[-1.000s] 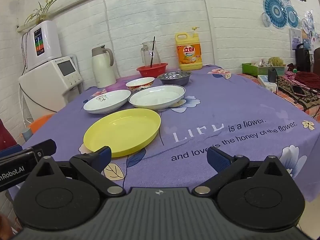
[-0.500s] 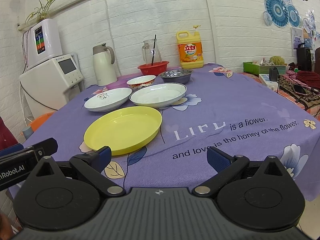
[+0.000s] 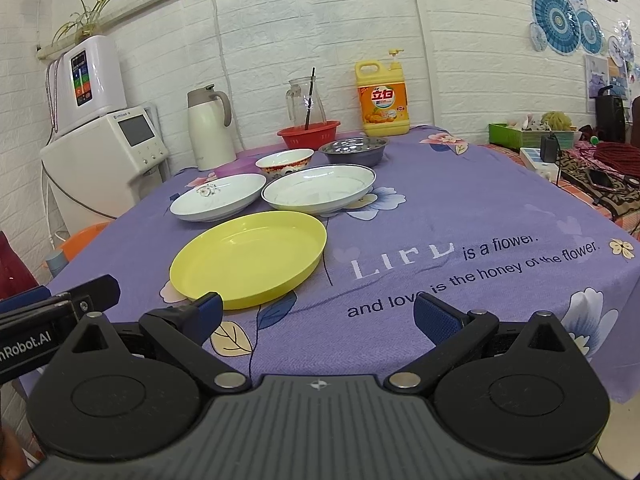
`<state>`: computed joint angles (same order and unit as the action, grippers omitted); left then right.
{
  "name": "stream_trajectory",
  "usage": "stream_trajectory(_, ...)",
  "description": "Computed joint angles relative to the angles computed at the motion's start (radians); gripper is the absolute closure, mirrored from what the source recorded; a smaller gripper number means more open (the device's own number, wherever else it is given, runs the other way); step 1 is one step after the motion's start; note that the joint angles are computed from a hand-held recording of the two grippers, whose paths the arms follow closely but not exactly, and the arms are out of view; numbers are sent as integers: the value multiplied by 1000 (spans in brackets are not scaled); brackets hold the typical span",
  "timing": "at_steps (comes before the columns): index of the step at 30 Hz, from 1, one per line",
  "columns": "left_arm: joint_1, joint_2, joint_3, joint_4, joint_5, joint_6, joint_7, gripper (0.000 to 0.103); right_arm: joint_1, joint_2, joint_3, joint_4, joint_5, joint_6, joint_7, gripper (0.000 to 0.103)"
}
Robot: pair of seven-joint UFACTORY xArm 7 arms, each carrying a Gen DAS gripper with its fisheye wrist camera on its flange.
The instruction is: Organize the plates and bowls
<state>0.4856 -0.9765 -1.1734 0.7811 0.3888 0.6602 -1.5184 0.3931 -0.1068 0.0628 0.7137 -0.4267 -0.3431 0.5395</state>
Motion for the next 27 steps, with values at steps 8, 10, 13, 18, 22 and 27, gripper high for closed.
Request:
stream_trajectory(8, -16, -6, 15, -25, 6, -35, -5, 18, 6, 1, -7, 9, -21, 8, 14, 0)
stream_trajectory(10, -20, -6, 19, -32, 7, -47, -11, 18, 9, 0, -10, 10, -25, 11, 17, 0)
stream_trajectory(13, -18, -7, 17, -30, 12, -46, -15, 18, 11, 0, -11, 11, -28, 12, 19, 0)
stream_trajectory(18, -2, -16, -4, -9, 12, -6, -12, 18, 7, 1, -5, 10, -17, 10, 7, 0)
stream_trajectory(22, -1, -18, -3, -9, 3, 1, -6, 18, 14, 0, -17, 11, -37, 10, 26, 0)
stream_trajectory(27, 0, -16, -3, -9, -2, 10, -3, 18, 20, 1, -28, 13, -58, 12, 43, 0)
